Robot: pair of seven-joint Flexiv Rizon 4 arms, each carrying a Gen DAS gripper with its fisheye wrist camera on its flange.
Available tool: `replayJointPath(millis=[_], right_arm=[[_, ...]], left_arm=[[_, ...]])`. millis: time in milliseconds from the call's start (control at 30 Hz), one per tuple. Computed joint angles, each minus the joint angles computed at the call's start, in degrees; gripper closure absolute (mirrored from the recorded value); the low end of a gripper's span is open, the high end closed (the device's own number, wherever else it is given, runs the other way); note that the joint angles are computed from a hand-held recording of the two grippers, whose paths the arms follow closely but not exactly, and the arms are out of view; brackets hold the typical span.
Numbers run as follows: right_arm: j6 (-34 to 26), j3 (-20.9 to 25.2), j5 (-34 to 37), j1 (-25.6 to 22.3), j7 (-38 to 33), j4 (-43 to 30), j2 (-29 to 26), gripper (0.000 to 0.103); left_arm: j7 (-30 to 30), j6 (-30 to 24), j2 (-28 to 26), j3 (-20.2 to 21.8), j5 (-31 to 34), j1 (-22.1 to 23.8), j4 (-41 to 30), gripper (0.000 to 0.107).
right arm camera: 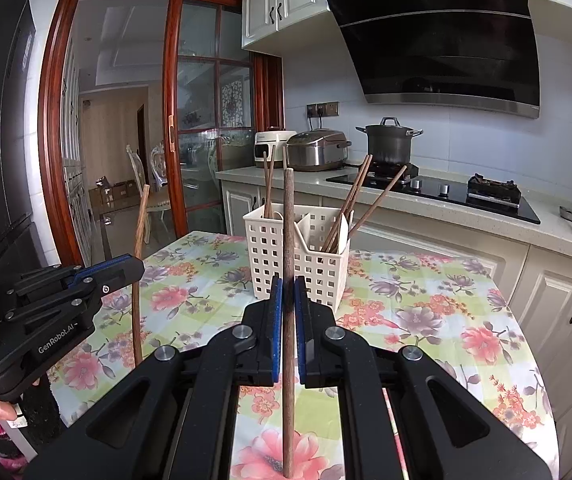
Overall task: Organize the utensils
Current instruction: 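Lift both held chopsticks upright and carry them over the white basket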
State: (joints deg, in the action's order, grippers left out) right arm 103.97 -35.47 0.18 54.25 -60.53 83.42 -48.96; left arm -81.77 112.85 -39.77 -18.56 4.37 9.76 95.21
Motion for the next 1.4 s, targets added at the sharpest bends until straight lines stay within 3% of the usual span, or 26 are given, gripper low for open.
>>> replayJointPath(millis=[633,1067,1400], right_arm=[[2.8,-0.6,4.2,1.5,-3.8,0.5,-0.3,0.097],[2.4,-0.6,5.1,1.7,-5.3,-0.3,-0.2,0.097],[1.1,1.7,2.3,-2.4,-4.2,-5.6,-0.6,0.097]], left_arm=[[-3.4,4.3,0.5,1.5,2.3,-0.2,0.7,0.101],[-3.5,3.4,0.3,1.4,3.2,-0.2,-0.2,0.101],[-2.7,1.2,-0.2,-0.7,3.3,1.4,-2.5,0.101]])
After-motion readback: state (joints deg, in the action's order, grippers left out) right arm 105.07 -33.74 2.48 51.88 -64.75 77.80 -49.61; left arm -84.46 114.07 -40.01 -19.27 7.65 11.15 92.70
